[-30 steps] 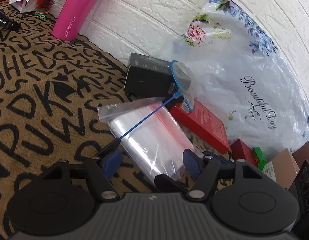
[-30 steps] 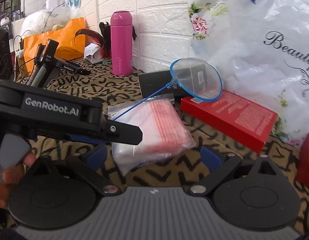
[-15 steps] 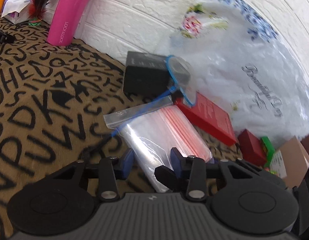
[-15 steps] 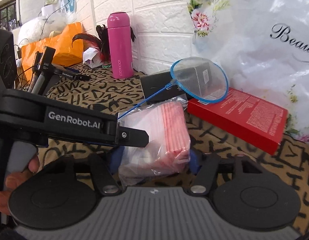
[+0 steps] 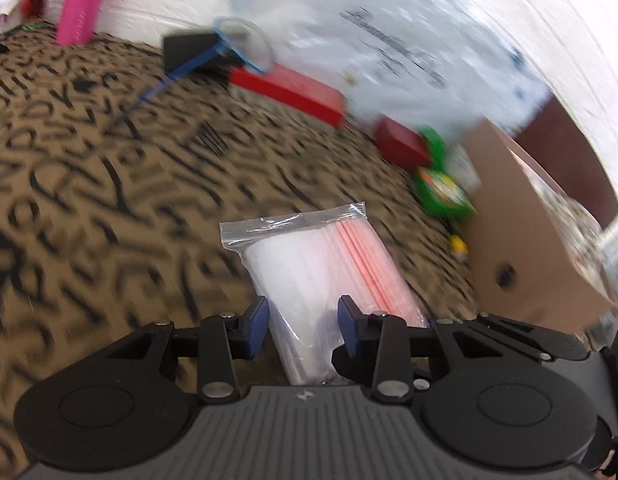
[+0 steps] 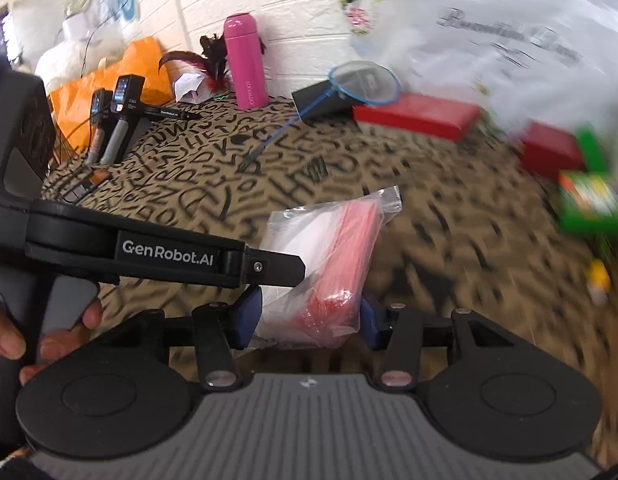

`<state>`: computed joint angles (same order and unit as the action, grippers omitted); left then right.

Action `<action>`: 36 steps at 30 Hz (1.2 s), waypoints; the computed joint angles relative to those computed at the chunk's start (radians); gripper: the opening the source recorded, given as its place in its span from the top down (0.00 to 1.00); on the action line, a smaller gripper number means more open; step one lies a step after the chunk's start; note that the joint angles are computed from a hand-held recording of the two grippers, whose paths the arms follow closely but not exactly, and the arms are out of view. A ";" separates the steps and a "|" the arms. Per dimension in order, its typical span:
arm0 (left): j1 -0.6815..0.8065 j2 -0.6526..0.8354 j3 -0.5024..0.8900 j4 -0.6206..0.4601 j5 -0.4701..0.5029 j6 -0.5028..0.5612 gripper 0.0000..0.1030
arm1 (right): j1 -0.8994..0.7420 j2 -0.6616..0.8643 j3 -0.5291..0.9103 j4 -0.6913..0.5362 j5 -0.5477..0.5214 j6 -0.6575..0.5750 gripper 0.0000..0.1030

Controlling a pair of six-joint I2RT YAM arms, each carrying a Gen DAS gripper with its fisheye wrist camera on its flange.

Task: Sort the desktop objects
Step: 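Lift the zip bag with the left gripper over the cardboard box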

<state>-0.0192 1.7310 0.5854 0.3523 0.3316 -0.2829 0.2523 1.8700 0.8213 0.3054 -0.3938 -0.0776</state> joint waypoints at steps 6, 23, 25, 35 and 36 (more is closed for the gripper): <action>-0.144 -0.144 -0.142 -0.017 -0.009 -0.008 0.62 | -0.091 -0.253 -0.314 0.041 -0.024 0.019 0.52; -0.272 -0.096 -0.091 -0.060 -0.044 -0.009 0.37 | -0.272 -0.377 -0.538 0.128 -0.087 0.055 0.43; -0.271 -0.090 -0.082 -0.066 -0.034 -0.006 0.45 | -0.273 -0.350 -0.527 0.143 -0.092 0.064 0.42; -0.337 -0.196 -0.098 -0.112 -0.132 -0.027 0.63 | -0.262 -0.440 -0.550 0.107 -0.051 0.052 0.65; -0.348 -0.217 -0.105 -0.109 -0.144 -0.030 0.63 | -0.263 -0.470 -0.557 0.094 -0.046 0.044 0.67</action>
